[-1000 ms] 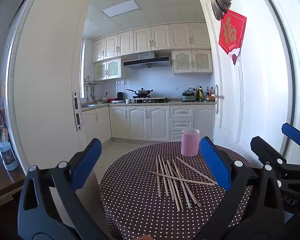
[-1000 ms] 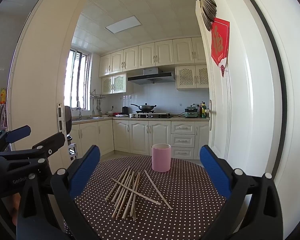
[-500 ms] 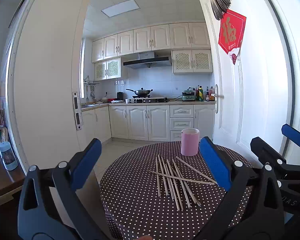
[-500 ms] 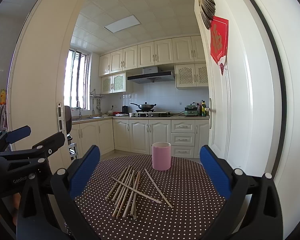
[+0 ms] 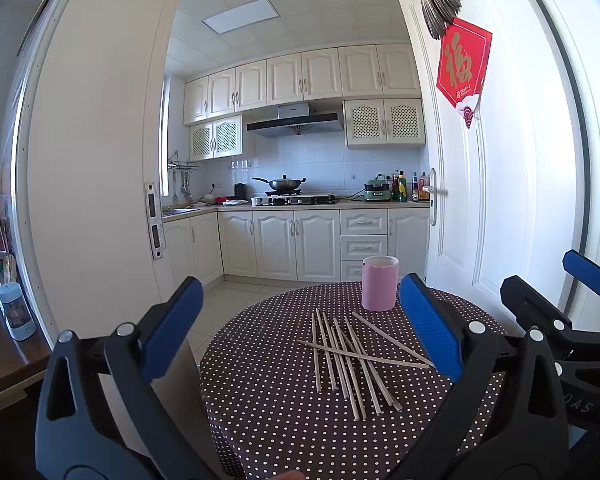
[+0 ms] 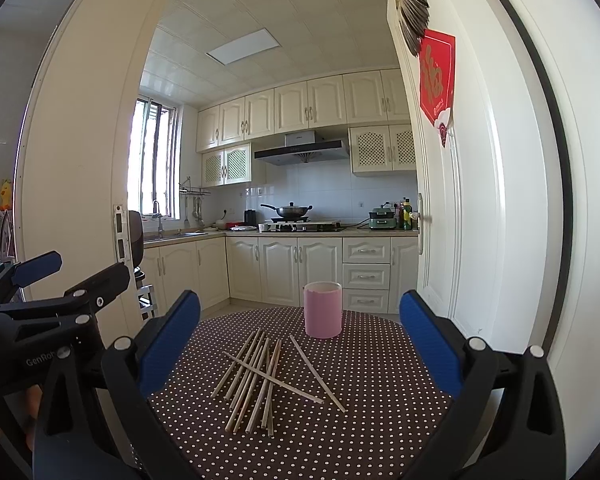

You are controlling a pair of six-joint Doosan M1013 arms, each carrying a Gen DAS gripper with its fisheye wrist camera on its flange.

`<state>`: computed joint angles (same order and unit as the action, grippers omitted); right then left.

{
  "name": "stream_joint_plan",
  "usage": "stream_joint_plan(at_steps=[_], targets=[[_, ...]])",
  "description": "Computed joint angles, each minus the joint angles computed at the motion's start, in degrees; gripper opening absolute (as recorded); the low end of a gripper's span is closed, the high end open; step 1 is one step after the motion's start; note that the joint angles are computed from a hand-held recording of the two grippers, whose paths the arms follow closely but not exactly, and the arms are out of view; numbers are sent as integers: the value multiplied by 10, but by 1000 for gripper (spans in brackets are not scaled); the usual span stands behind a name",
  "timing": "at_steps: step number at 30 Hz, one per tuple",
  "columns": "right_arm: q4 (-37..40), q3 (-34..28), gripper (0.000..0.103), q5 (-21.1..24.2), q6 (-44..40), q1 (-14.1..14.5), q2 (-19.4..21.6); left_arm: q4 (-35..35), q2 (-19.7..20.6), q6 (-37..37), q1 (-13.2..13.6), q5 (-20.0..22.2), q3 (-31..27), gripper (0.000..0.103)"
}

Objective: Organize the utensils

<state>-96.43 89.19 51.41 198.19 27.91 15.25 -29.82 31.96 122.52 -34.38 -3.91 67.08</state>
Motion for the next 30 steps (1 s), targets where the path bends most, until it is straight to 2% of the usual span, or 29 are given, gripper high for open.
stream_joint_plan(at_steps=[10,14,22,30], targets=[[5,0,96,-1,-1,0,0,-16,1,17,0,-2,1,97],[7,-1,96,-1,-1,1,1,11,1,-10,0,-3,4,97],[8,-1,96,-2,-2,0,1,10,1,-9,0,-4,6,97],[12,-3,96,-4,-3,-1,1,-35,1,36,-1,-1,1,97]])
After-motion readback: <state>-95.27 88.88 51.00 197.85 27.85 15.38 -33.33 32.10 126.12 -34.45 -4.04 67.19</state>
